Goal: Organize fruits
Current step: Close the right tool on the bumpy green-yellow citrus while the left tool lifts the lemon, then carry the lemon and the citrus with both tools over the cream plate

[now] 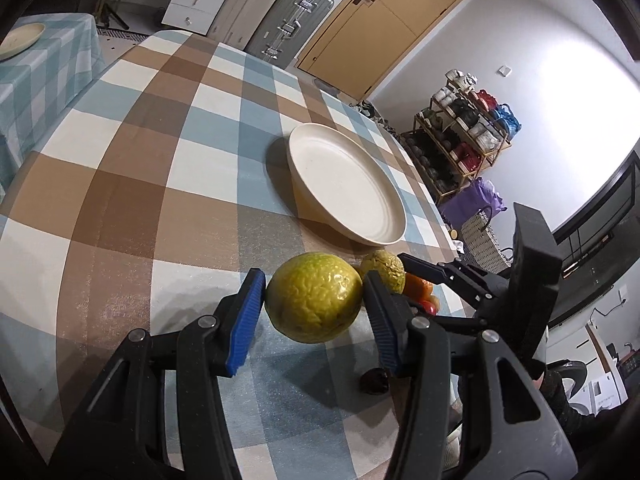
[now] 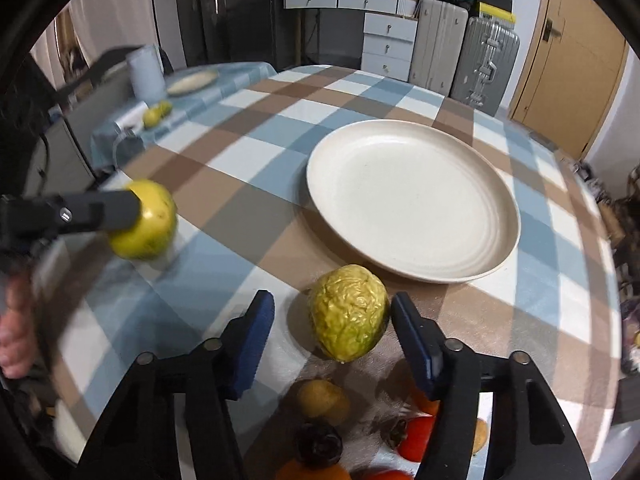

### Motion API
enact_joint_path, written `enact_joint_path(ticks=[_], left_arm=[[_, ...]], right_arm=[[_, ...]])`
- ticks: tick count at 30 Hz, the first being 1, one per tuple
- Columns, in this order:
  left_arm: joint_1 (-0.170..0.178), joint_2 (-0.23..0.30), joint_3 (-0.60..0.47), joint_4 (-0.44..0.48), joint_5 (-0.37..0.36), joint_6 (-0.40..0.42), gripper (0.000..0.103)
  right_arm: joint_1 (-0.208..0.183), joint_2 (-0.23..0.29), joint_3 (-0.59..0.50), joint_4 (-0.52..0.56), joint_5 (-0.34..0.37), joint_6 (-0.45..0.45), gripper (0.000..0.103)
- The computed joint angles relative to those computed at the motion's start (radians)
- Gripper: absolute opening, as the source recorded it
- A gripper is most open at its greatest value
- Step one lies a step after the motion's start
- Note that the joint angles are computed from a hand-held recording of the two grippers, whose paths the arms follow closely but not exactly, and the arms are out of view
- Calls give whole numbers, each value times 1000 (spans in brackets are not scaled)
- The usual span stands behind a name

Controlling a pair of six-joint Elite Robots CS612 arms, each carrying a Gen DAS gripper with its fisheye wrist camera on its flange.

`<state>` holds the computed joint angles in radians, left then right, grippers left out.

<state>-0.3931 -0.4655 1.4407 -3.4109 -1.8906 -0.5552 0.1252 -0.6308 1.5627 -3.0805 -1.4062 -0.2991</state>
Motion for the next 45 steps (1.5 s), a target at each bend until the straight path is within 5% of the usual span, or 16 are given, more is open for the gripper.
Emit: enact_joint_path(ticks=[2,9,22,33,45], left_arm=[[-1,0,1,4,2,2,48],[-6,-2,-1,5,14,-4,48],[-26,2,-74,107,40,39,48],[-41,63,-284,266,59,142,48],[-31,196,-602,472,60,213,47]], right_arm=[[7,1,1,-10,-38,-21,46],[-11,0,3,-4,13,19,45],[-110,0,29,-113,371,242,44],[-164,19,-21,-181,483,342,44],[-178,90,-219,-91,524,366,44]])
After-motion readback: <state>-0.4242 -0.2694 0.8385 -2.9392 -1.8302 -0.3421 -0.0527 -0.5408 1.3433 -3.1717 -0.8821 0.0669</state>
